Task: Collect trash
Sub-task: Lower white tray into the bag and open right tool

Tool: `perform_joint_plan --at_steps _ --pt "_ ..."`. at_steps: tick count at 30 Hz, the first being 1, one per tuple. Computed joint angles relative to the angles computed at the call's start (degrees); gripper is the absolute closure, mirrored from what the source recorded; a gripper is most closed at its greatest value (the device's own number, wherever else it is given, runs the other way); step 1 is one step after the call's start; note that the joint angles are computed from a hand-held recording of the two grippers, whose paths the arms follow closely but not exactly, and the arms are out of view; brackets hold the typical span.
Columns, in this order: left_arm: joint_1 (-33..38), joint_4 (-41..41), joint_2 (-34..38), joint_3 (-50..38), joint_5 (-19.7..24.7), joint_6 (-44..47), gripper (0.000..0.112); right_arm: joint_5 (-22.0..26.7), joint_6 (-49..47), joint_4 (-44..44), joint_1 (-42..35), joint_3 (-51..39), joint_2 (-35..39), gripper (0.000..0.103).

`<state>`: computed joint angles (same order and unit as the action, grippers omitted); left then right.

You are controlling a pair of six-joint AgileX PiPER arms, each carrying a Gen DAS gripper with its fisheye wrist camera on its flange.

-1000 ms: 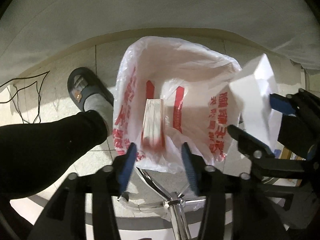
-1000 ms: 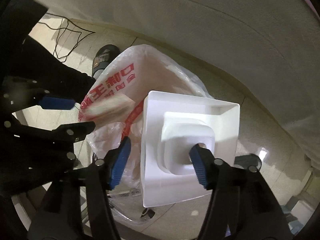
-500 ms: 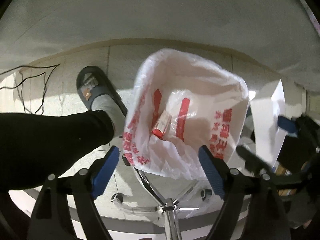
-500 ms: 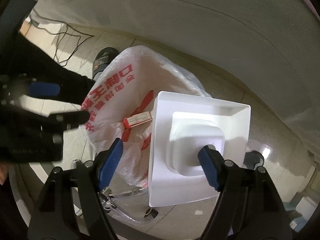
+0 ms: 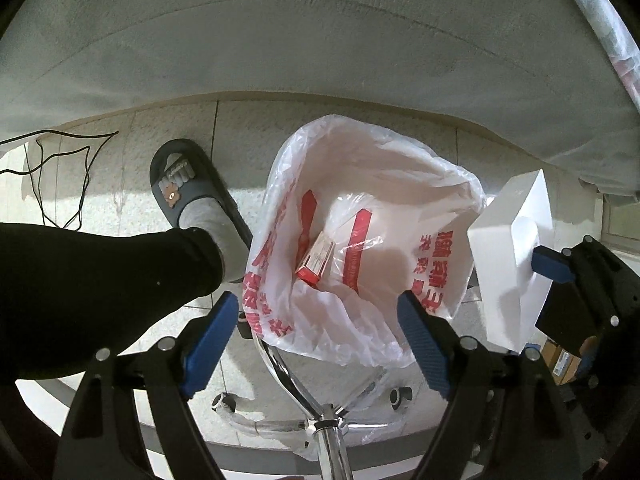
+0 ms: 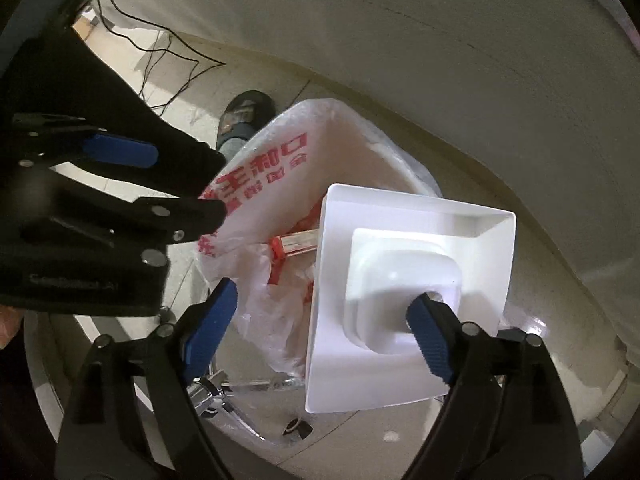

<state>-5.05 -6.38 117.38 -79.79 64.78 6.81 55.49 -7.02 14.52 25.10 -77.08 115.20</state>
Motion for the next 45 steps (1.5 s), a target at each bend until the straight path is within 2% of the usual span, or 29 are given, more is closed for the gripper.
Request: perform_joint_plan --at_steps 1,3,5,7,9,12,14,16,18,20,24,28,31,45 --pt "0.1 -0.1 0.1 0.0 -0.1 -0.1 0.033 0.8 0.7 -0.2 0.0 -0.6 0.5 0.022" --pt "0.1 -0.2 0.2 -0.1 -0.1 -0.2 0.033 -1.2 -0.9 0.0 0.4 0.4 -0.8 0.022" --pt "0.2 -0.3 0.0 0.0 -0.2 -0.2 0.033 1.0 0.8 -0.6 0.5 -1.2 0.8 0.022" --pt "0.3 -0.2 0.0 0.0 -0.1 -0.3 0.033 -1.7 -2.0 0.8 0.8 0.3 -1.2 0.022" --pt "0.4 -0.5 0.0 0.1 -0.3 -0.2 0.033 1.0 0.2 -1.6 1.2 -1.8 1.2 0.022" --pt "0.7 -1.1 -0.2 0.1 -0.4 0.1 0.033 -0.2 -2.3 0.3 1.4 -0.8 0.1 0.022" --pt "1.0 -1.3 -0.3 0.3 -0.5 0.3 0.033 1.7 -1.0 0.2 1.1 -2.0 1.1 0.022" --pt "1.1 -1.5 -0.3 0.2 -0.4 0.5 0.033 -0.4 -4.2 3.0 0.6 -0.5 -1.2 0.022" --pt "1.2 -1.7 -0.2 0.1 -0.4 0.6 0.033 1.1 -2.5 3.0 0.2 -1.4 -0.5 0.022" --pt "1.1 -2.0 -0.1 -0.1 -0.4 0.9 0.033 0.7 -5.3 7.2 -0.4 -0.7 -1.5 0.022" --pt "1.0 -2.3 0.2 -0.5 -0.3 0.7 0.033 1.7 -1.6 3.3 1.3 -2.3 0.0 0.022" --pt "0.7 -1.9 0.2 -0.3 -0.8 0.6 0.033 1.6 -5.6 7.7 1.0 -1.7 -1.3 0.022" --pt "0.2 -2.3 0.3 -0.5 -1.0 0.9 0.033 1.9 -3.4 5.1 1.9 -2.3 -0.9 0.022" --pt "-1.1 0.7 1.0 -1.0 -1.5 -1.0 0.033 1.6 -6.4 8.2 1.5 -1.5 -1.6 0.022"
